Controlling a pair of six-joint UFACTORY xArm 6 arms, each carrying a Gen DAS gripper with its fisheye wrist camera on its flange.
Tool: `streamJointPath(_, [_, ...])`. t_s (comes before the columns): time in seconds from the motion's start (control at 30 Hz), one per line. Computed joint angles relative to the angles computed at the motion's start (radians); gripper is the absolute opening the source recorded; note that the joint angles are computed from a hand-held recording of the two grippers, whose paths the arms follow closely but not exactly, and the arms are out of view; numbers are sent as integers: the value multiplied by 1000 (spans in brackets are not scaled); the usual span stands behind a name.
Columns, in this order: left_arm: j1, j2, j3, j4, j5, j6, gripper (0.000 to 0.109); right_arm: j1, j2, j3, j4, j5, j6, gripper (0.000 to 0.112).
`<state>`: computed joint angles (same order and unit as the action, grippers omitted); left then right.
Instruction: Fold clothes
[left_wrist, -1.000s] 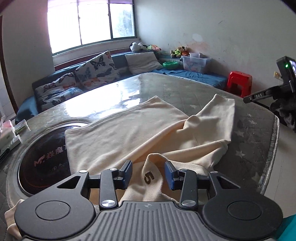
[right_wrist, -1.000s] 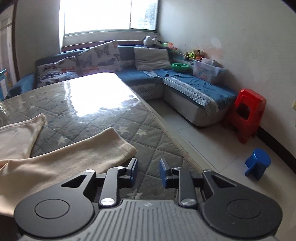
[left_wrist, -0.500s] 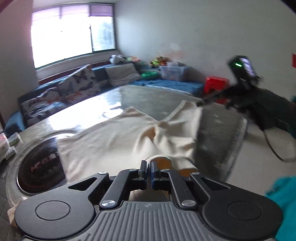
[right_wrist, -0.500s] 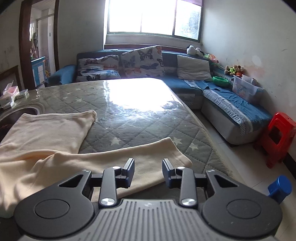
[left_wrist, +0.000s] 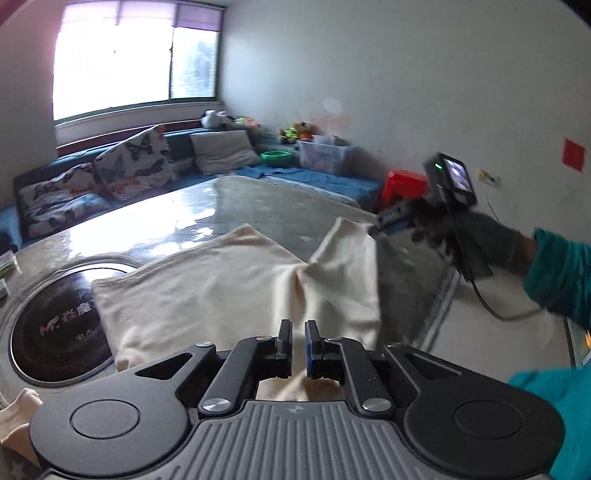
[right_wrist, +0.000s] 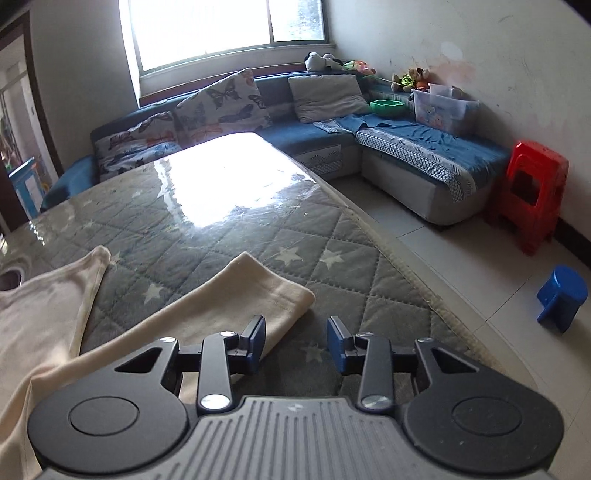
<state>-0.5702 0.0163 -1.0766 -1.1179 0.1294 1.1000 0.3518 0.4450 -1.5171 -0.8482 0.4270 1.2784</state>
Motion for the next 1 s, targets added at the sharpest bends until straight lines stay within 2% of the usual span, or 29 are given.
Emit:
streamJointPath(0.07, [2,55,-45,36,-7,-81,8,-6,14,-10,13,-17,2,37])
streamJointPath(0.13, [5,109,-89,69,28,-149,8,-6,30,-25,14,-20,0,37])
streamJointPath(0.2, [1,148,-122,83,66,-164,8,1,44,-45,-10,3,1,35])
streamJointPath(0.27, [-10,178,-138,134,82,-203,8,4,50,-53,-21,11,2,12])
streamJointPath(0.37, [-20,202,-158,122,123,-195,8,8,33,-44,-101,29,56,3])
streamJointPath(0.5, [-33,209,-163,77,170,-144,8,23,-29,-4,-274,91,175,3])
streamJointPath(0.63, [-42,211,-161,54,201,-103,8,39,-97,69,-318,200,226,3])
streamJointPath(0.77, [-38,207,-166,53,218,-81,9,23,-78,78,-154,216,92,7])
streamJointPath(0.83, [-36,210,-177,24,205,-68,9,38,-73,64,-182,257,99,14])
streamJointPath(0.9, [-36,219,-189,19,200,-73,10,56,-69,49,-228,301,119,14])
streamJointPath(0.93, [-36,227,-196,27,201,-83,10,61,-74,47,-246,300,123,14])
streamJointPath(1.0, [-37,241,-209,43,203,-104,10,63,-81,43,-255,241,103,17])
